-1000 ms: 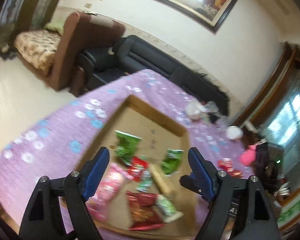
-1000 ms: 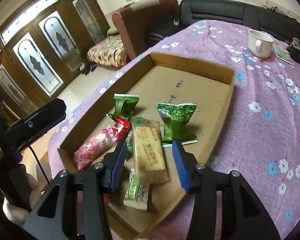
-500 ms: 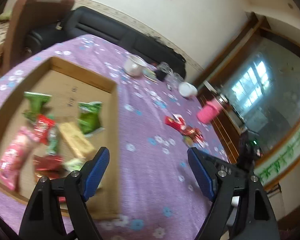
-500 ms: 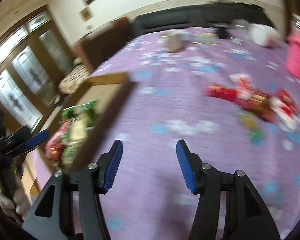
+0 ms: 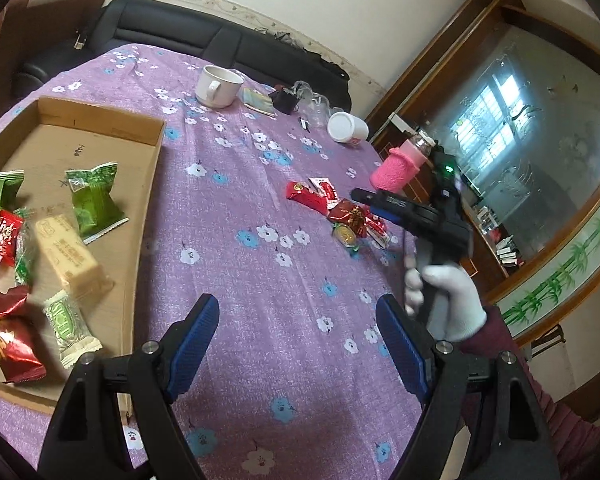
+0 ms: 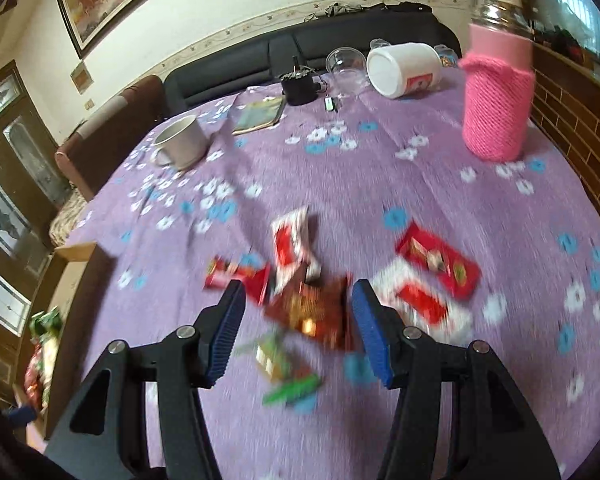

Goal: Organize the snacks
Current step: 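Grasp the red-brown triangular pack with the left gripper while the right grasps the clear green-stick candy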

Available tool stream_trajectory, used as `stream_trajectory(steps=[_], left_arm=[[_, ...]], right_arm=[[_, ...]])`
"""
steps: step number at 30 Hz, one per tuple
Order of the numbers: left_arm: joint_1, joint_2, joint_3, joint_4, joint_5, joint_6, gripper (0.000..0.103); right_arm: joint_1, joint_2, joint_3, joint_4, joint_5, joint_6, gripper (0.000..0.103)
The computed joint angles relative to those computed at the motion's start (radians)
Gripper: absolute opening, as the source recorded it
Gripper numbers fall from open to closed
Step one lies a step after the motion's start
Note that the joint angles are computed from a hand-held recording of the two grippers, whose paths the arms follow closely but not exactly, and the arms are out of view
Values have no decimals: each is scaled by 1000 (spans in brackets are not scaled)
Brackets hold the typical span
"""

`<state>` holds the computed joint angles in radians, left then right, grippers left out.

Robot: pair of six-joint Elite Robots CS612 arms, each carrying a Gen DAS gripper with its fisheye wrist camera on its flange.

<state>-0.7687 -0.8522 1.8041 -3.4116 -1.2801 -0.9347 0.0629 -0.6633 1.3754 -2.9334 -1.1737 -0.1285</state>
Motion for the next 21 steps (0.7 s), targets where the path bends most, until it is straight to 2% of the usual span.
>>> stream_trajectory(steps=[1,3,5,8,9,10,13,15,18,20,21], left_arm=[[-1,-1,0,6,4,-4,81],[-1,-1,-3,16,9,-9,81],[-2,0,-3,16,11,-10,81],[2,5,-9,26,3,-13,81],[3,8,-13,28,-3,-12,81],[4,11,-17,31,-9,-11,81],[6,21,-31,38,-30,-5,81],[6,25,-39,48,-42,4,81],[6,28,-45,55,-53,15,81],[7,28,-53,77,-49,16,81],[7,28,-61,104,-43,19,81]], right_arm=[[6,10,-22,37,-11,-17,57],[7,19,-44,117,10,-56,54],[-4,14,-39,194,113,-108,53],[-36,-16,-8,415,390,-282,53],[-44,-25,4,440,433,-319,53],[-51,-39,27,424,447,-325,53],[-64,-56,72,313,416,-244,55],[-61,-71,106,247,334,-231,55],[-55,-90,135,279,311,-286,55],[-45,-101,164,245,272,-313,55],[-33,-109,187,203,225,-330,55]])
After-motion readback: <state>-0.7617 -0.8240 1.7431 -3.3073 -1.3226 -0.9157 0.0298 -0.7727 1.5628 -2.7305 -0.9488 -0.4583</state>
